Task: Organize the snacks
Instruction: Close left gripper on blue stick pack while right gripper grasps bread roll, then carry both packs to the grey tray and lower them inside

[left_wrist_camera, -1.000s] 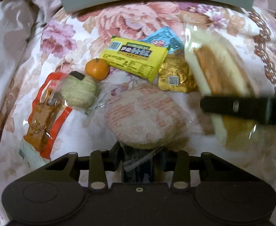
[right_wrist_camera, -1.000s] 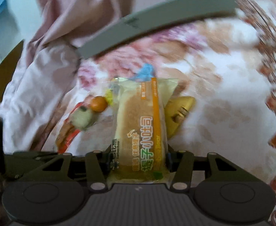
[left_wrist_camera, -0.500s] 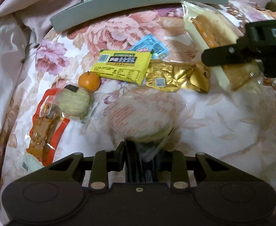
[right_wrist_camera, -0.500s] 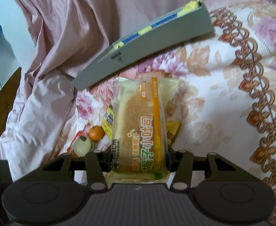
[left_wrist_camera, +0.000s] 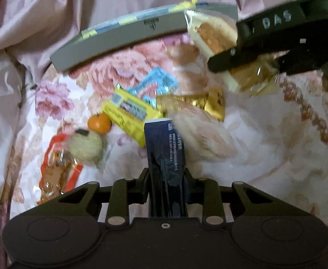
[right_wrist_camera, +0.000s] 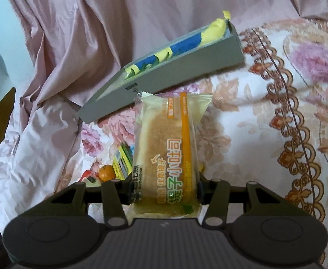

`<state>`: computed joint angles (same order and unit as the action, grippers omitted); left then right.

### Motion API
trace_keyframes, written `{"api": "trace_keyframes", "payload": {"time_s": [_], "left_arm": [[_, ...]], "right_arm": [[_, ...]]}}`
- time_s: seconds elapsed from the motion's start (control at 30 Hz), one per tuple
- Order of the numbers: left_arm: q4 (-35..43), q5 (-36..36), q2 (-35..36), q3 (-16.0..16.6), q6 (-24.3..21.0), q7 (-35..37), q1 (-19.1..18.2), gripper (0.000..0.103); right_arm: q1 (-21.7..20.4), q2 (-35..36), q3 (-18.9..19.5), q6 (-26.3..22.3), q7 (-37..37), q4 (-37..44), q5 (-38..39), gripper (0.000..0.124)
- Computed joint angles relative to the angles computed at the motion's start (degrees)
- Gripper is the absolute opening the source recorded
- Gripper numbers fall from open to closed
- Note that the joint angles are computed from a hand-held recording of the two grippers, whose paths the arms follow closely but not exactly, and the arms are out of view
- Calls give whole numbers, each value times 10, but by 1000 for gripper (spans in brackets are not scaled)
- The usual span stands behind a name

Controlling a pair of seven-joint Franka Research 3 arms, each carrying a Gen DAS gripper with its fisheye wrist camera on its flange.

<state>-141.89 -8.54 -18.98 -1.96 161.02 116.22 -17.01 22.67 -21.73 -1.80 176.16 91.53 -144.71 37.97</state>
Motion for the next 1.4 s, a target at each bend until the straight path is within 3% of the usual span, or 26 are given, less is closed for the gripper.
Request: {"api": "trace_keyframes", "payload": {"time_s": [0.23, 0.37, 0.47, 0.6, 0.67, 0.8, 0.93, 1.03, 1.17, 1.4], "left_arm": [[29, -122, 8, 65, 24, 104, -58, 31], [66, -220, 27, 87, 34, 172, -80, 31], [104, -292, 47, 94, 39, 224, -91, 31], [164, -366, 84, 86, 50, 270, -93, 31], [197, -386, 106, 74, 51, 271, -85, 31], [253, -397, 146, 44, 50, 256, -61, 31], [304, -395, 186, 12, 58, 255, -39, 31], [345, -371, 222, -10, 65, 229, -22, 31], [420, -261, 285, -14, 52, 77, -18, 31], [554, -109, 385, 8, -24, -147, -32, 31]], "right_arm": [[-82, 0, 87, 13, 77, 8, -98, 55], [-160, -4, 159, 54, 144, -5, -169, 55], [-258, -8, 248, 96, 200, -15, -215, 55], [-353, -8, 340, 162, 220, -21, -219, 54], [-381, -2, 371, 200, 207, -21, -202, 54], [-398, 16, 393, 238, 170, -13, -172, 54], [-381, 33, 385, 264, 147, -9, -143, 53], [-416, 42, 432, 301, 105, 0, -82, 53], [-469, 93, 494, 351, 12, 52, 8, 54], [-456, 184, 478, 381, -87, 132, 59, 54]]}}
